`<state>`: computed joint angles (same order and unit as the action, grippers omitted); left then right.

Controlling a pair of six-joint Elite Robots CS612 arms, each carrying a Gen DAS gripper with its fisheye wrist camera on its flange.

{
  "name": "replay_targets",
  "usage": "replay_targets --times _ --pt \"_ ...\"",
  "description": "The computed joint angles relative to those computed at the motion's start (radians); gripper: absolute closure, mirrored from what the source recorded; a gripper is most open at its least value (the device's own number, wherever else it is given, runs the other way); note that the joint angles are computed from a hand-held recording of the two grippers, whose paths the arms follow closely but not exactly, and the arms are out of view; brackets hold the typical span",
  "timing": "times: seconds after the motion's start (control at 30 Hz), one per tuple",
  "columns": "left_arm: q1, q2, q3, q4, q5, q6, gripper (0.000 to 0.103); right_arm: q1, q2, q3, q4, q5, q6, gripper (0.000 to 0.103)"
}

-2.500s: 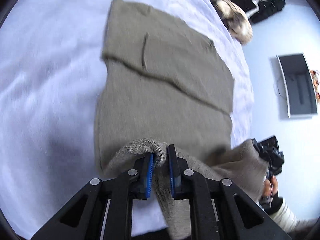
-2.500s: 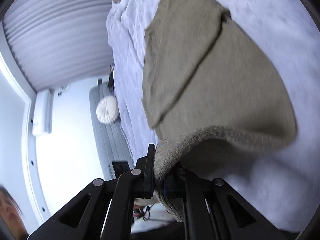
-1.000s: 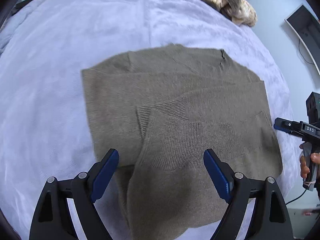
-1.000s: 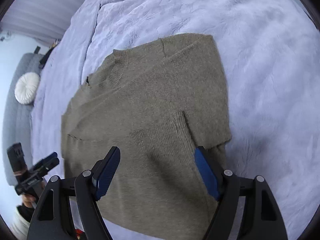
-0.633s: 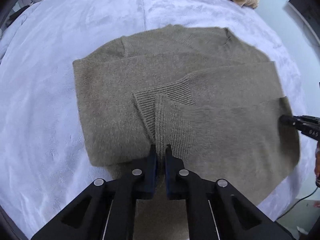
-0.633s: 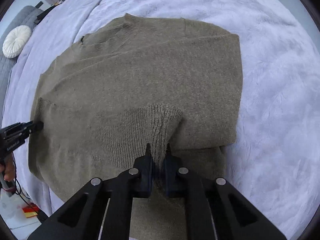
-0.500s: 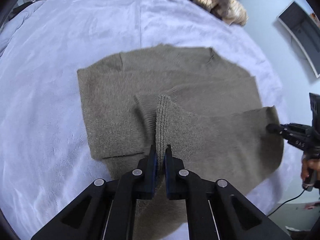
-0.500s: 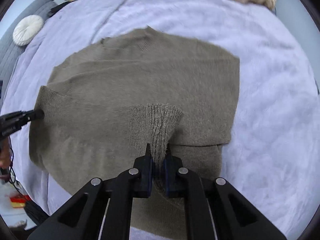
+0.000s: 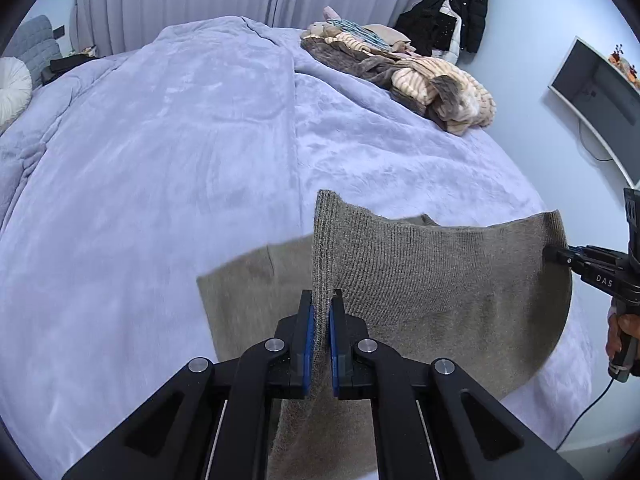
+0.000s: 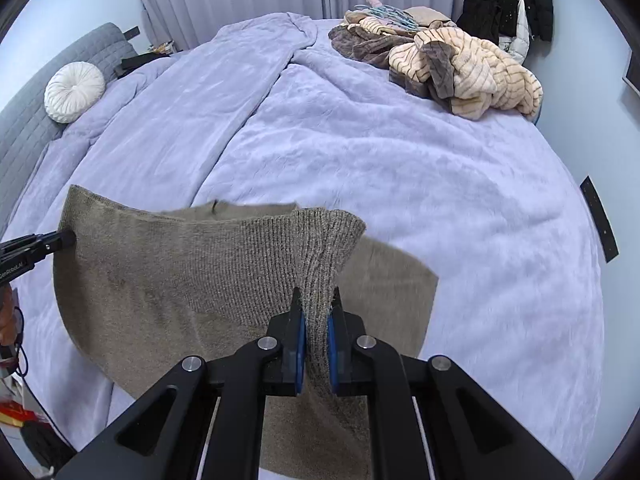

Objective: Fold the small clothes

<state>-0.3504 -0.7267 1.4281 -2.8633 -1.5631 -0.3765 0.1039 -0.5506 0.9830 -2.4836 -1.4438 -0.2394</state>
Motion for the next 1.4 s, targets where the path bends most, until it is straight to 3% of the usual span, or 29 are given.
replay_targets --times 0.27,0.5,0.53,0.63,0.67,0.7,0.77,0.83,0.93,1.1,1.2,1.3,1.4 --pt "0.0 0.135 -0.167 0.173 0.071 0.024 0.095 0.005 0.21 -0.32 0.227 -0.031 0.045 0.093" --pt "-0.003 0.191 -0.212 0.233 0.116 -0.025 0.095 -0.003 0.306 -0.452 0.316 -0.032 0.118 0.092" --pt "-0.004 0.192 -0.211 0.235 0.133 -0.035 0.088 -0.003 0.314 -0.464 0.323 -0.037 0.121 0.092" --pt "-0.011 0.185 -0.204 0.272 0.245 -0.097 0.032 -0.002 0.318 -0.466 0.308 -0.068 0.137 0.091" --pt "-0.01 0.18 -0.192 0.261 0.261 -0.108 0.031 0.002 0.316 -0.464 0.295 -0.112 0.144 0.082" --pt "-0.005 0.175 -0.185 0.26 0.25 -0.113 0.031 0.009 0.315 -0.462 0.278 -0.19 0.154 0.065" --pt "0.001 0.16 -0.169 0.275 0.248 -0.121 0.031 0.005 0.303 -0.443 0.255 -0.23 0.203 0.06" --pt "0.004 0.134 -0.134 0.256 0.243 -0.12 0.031 -0.012 0.274 -0.401 0.253 -0.179 0.271 0.06" --pt "0.015 0.086 -0.063 0.214 0.153 -0.13 0.031 -0.032 0.2 -0.272 0.198 -0.103 0.315 0.057" --pt "0.02 0.01 0.071 0.168 0.017 -0.185 0.029 -0.064 0.054 -0.001 0.103 0.079 0.331 0.05" --pt "0.021 -0.016 0.136 0.159 -0.055 -0.261 0.028 -0.09 -0.021 0.157 0.069 0.231 0.38 0.045" --pt "0.026 -0.026 0.195 0.128 -0.154 -0.369 0.029 -0.118 -0.076 0.299 0.049 0.375 0.475 0.039" --pt "0.023 -0.019 0.218 0.099 -0.197 -0.451 0.029 -0.139 -0.095 0.393 -0.01 0.44 0.639 0.039"
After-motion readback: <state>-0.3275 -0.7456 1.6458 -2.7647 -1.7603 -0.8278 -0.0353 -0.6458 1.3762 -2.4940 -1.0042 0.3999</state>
